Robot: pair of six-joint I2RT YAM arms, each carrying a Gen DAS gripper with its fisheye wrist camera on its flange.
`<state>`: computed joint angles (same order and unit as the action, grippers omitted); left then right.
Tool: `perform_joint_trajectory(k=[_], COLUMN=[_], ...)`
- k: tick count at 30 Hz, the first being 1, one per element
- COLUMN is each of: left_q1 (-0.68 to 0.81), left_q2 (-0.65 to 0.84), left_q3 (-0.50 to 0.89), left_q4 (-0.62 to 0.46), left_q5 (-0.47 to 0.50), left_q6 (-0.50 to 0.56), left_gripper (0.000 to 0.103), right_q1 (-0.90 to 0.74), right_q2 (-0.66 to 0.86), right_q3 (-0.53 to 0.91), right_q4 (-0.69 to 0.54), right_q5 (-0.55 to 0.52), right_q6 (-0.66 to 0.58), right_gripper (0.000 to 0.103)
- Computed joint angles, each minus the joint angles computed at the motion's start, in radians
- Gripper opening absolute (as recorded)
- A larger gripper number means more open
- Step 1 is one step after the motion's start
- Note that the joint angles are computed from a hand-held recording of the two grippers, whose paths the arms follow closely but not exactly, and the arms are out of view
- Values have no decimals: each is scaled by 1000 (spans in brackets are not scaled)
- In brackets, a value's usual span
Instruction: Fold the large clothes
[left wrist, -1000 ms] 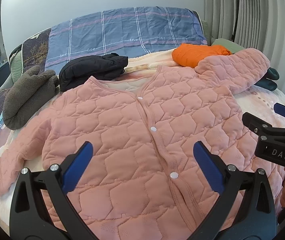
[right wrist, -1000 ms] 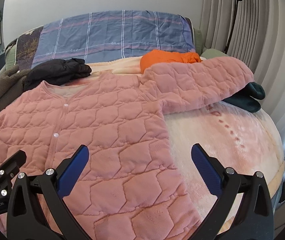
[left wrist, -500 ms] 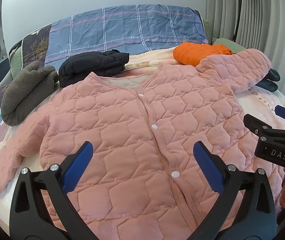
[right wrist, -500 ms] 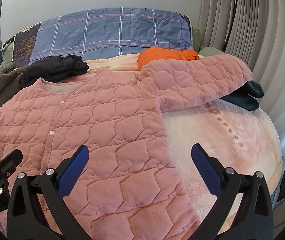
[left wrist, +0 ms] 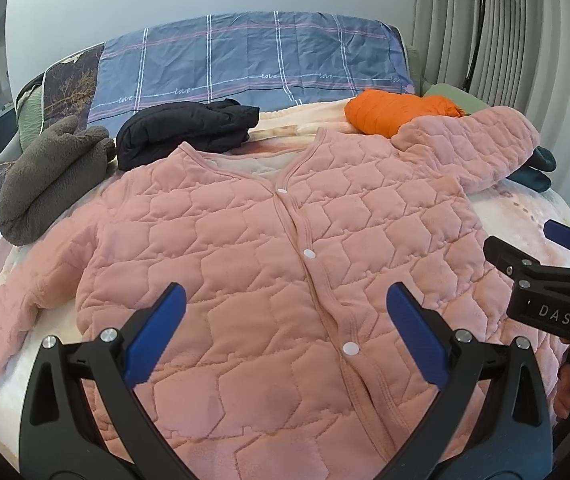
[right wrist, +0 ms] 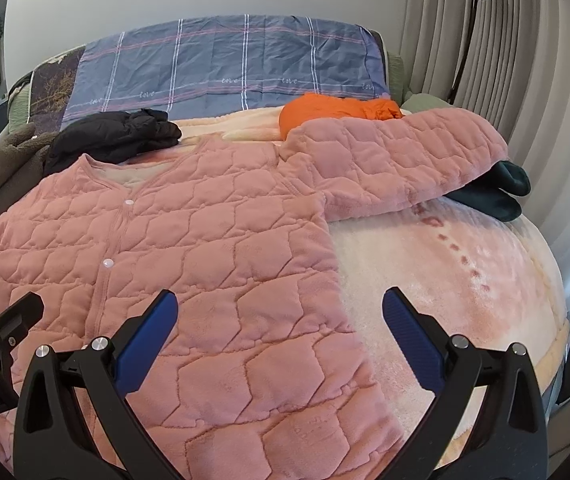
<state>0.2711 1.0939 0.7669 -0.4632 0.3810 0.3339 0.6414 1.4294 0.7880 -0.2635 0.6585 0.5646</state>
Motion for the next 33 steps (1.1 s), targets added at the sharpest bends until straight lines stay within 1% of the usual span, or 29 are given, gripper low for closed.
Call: perform_joint_trajectory(k=[3,6,7,8,9,11,12,13,14,15,17,19,20,22,24,25,28,30,31,32,33], left_q1=[58,159,188,230,259,363,419,459,508,568,645,737,770,840,892,906,939,955,957,956,951], left_q2=[2,39,58,86,111,216,285,334,401,487,591,700,737,828,921,962,1079,1153,1183,1201,1200], left_q3=[8,42,55,73,90,158,206,240,288,352,429,515,546,632,729,776,915,1003,1039,1060,1057], left_q4=[2,0,0,-2,-9,-54,-96,-127,-172,-227,-277,-294,-289,-276,-274,-284,-329,-348,-351,-340,-304], left_q5=[86,176,190,206,215,260,287,304,322,334,333,314,304,283,251,243,239,265,279,280,266], left_q6=[19,28,27,29,30,47,60,70,80,86,78,28,-2,-86,-187,-221,-304,-339,-366,-395,-420], left_gripper=[101,101,101,99,95,85,76,67,62,54,53,53,56,73,77,78,78,78,76,73,58], right_q1=[7,15,15,11,8,-20,-32,-36,-40,-42,-42,-41,-41,-45,-47,-50,-50,-49,-50,-54,-57], right_q2=[-27,-57,-66,-73,-70,-67,-58,-50,-33,-21,6,24,35,46,58,62,62,62,62,59,57], right_q3=[-25,-52,-61,-66,-65,-68,-68,-67,-59,-52,-33,-21,-14,-11,-4,-2,-7,-13,-15,-18,-22], right_q4=[41,93,111,123,130,154,163,167,164,158,143,135,133,135,140,143,151,155,156,154,156], right_q5=[7,2,-11,-46,-75,-169,-215,-237,-255,-262,-263,-260,-260,-269,-274,-278,-279,-272,-270,-271,-272], right_q6=[-15,-43,-54,-61,-58,-58,-51,-40,-26,-17,-9,-8,-10,-12,-18,-22,-28,-27,-25,-21,-20], right_gripper=[102,102,102,102,102,102,102,102,102,102,102,102,102,102,102,102,102,102,102,102,102])
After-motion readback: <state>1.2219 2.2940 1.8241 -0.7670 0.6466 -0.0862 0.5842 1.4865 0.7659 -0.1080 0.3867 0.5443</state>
